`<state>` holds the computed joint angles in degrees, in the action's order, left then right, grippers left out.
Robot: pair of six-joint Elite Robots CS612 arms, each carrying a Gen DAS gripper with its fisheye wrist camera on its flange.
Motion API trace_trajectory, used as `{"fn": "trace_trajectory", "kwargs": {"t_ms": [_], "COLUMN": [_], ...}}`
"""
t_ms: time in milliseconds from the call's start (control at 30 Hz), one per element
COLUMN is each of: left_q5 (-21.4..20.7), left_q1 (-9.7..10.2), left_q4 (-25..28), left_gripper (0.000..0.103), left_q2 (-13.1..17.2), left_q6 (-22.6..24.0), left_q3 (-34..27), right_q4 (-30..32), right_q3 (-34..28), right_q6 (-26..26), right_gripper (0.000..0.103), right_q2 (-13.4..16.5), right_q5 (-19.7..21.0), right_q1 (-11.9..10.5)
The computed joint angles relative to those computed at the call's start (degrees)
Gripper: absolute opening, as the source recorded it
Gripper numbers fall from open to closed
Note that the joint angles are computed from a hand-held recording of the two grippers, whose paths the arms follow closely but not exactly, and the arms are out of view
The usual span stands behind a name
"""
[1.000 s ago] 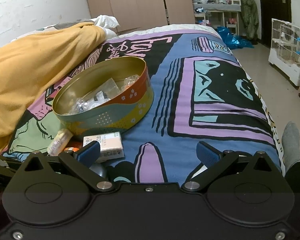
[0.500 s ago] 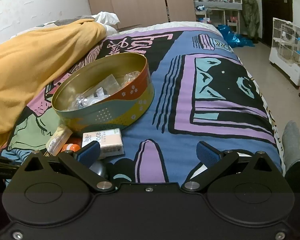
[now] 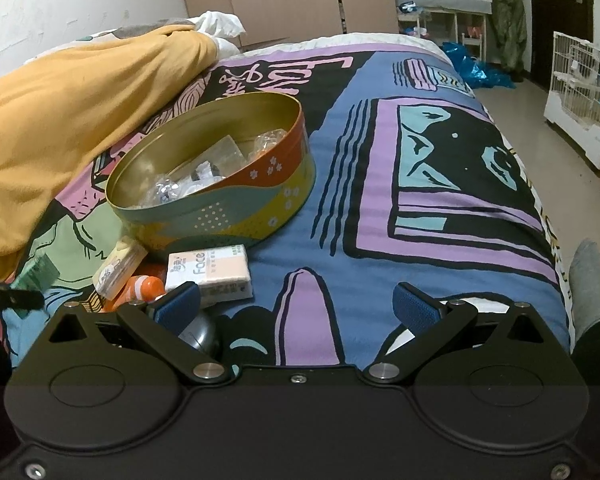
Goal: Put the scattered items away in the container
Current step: 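Carry the green packet over the gold tin and open the left tool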
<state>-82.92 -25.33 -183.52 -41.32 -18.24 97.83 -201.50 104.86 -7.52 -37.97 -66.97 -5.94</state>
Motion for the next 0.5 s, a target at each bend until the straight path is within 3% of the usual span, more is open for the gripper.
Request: {"fn": "trace_trajectory", "kwargs": {"t_ms": [500], "left_q5": [3.5], "left_q1": [0.09], "left_q4": [-3.0], "left_gripper": [0.018], "left_q2": [-1.5], "left_q6": [1.9], "left_q3": [-0.4], "right_q4": [0.4], "right_q3": [-0.1], "right_q6": [-0.3], "right_gripper": [0.103], "right_q2": [0.0], "right_q5": [0.5], "right_q1": [0.0]}}
